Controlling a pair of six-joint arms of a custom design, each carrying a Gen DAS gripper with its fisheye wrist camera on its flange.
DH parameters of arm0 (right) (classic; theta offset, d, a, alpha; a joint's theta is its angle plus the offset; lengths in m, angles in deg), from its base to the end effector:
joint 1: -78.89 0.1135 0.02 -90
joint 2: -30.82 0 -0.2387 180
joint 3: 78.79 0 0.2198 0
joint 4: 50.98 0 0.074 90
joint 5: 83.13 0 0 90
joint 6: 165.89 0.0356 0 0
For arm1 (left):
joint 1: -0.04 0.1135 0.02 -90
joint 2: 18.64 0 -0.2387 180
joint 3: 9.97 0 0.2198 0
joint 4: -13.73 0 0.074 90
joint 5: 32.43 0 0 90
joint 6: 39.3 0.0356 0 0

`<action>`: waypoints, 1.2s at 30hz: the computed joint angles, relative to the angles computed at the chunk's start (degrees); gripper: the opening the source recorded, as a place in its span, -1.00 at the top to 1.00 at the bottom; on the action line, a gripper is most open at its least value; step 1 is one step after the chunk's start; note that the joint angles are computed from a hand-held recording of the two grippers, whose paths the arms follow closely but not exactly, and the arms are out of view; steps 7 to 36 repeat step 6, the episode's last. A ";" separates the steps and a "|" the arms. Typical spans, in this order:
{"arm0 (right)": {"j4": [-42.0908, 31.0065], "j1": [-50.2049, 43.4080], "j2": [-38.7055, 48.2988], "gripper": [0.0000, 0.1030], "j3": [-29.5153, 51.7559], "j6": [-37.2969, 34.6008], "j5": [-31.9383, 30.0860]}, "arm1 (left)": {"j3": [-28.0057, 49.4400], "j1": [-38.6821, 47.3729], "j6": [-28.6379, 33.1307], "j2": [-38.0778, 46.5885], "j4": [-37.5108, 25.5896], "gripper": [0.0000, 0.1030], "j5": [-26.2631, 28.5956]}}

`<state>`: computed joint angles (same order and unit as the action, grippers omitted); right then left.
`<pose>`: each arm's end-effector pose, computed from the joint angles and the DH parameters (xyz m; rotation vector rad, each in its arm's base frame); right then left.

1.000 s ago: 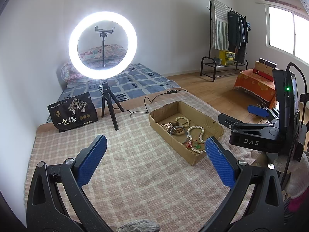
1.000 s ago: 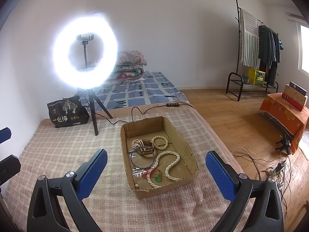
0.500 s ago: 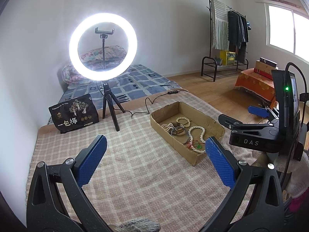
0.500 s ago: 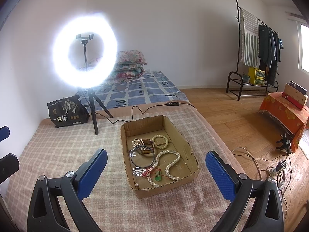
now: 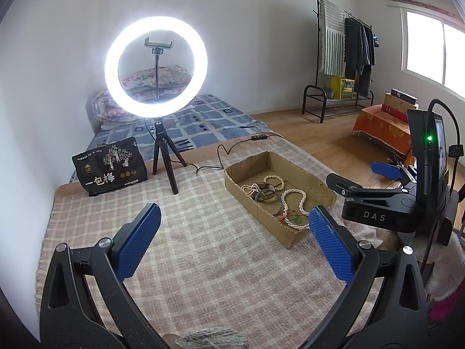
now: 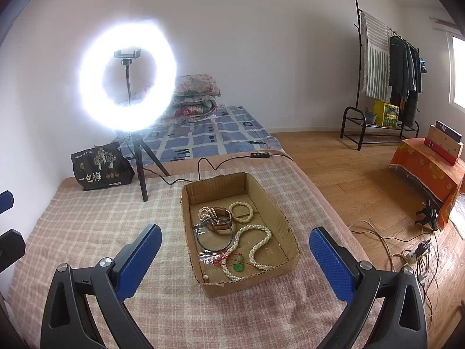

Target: Organize jewelry

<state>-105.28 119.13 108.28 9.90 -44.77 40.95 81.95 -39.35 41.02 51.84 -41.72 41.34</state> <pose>0.2109 0.1523 0.3186 0.1144 2.1690 0.0091 0.1876 -0.1411 0.3583 0.3915 2.1080 -0.1946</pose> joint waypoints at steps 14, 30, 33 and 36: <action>0.62 0.14 -0.49 -0.99 -1.46 0.05 -0.24 | -3.07 -0.77 2.06 -0.97 4.04 -1.00 -3.69; 0.62 0.14 -0.49 -0.99 -1.46 0.05 -0.24 | -3.07 -0.77 2.06 -0.97 4.04 -1.00 -3.69; 0.62 0.14 -0.49 -0.99 -1.46 0.05 -0.24 | -3.07 -0.77 2.06 -0.97 4.04 -1.00 -3.69; 0.62 0.14 -0.49 -0.99 -1.46 0.05 -0.24 | -3.07 -0.77 2.06 -0.97 4.04 -1.00 -3.69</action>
